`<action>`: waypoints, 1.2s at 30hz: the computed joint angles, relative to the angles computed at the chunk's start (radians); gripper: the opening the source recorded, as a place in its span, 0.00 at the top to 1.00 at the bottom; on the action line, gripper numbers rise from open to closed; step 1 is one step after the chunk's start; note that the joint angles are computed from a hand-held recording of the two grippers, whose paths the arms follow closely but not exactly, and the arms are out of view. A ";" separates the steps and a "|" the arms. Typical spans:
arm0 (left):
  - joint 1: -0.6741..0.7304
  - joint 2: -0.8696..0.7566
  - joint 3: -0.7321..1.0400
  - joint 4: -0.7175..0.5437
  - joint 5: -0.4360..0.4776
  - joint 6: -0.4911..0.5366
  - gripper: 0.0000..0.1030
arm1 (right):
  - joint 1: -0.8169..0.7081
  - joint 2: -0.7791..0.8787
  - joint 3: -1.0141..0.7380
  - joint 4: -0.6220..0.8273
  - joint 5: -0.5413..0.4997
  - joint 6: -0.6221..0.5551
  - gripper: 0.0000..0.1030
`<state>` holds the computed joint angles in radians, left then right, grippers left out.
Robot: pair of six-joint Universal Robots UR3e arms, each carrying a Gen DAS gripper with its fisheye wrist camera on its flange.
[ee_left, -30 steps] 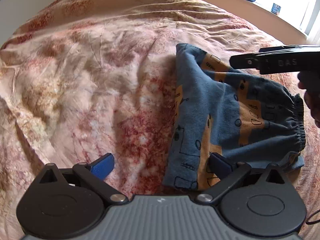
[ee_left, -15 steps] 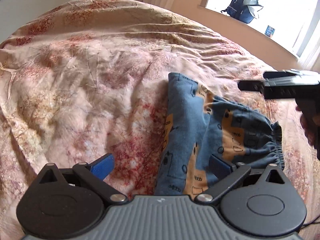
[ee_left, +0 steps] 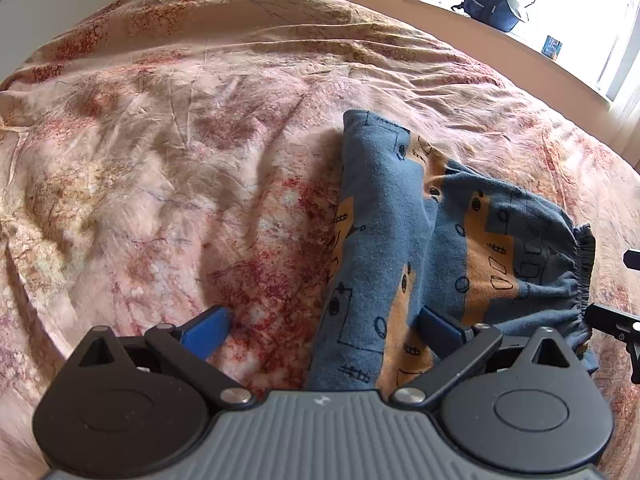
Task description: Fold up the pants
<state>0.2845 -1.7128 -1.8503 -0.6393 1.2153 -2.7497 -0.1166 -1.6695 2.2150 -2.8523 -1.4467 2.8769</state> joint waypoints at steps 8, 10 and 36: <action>0.000 0.008 0.001 -0.014 0.006 -0.009 0.00 | -0.041 -0.083 0.024 0.051 0.054 0.026 0.01; 0.000 0.008 0.001 -0.014 0.006 -0.010 0.00 | -0.052 -0.089 0.026 0.070 0.109 0.022 0.01; 0.076 0.052 0.005 -0.148 -0.172 0.182 0.72 | -0.252 0.263 -0.114 0.011 0.554 0.165 0.69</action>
<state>0.3606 -1.6603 -1.8454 -0.7869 1.0428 -2.5680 -0.3687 -1.4061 2.1013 -2.8416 -0.8922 3.0419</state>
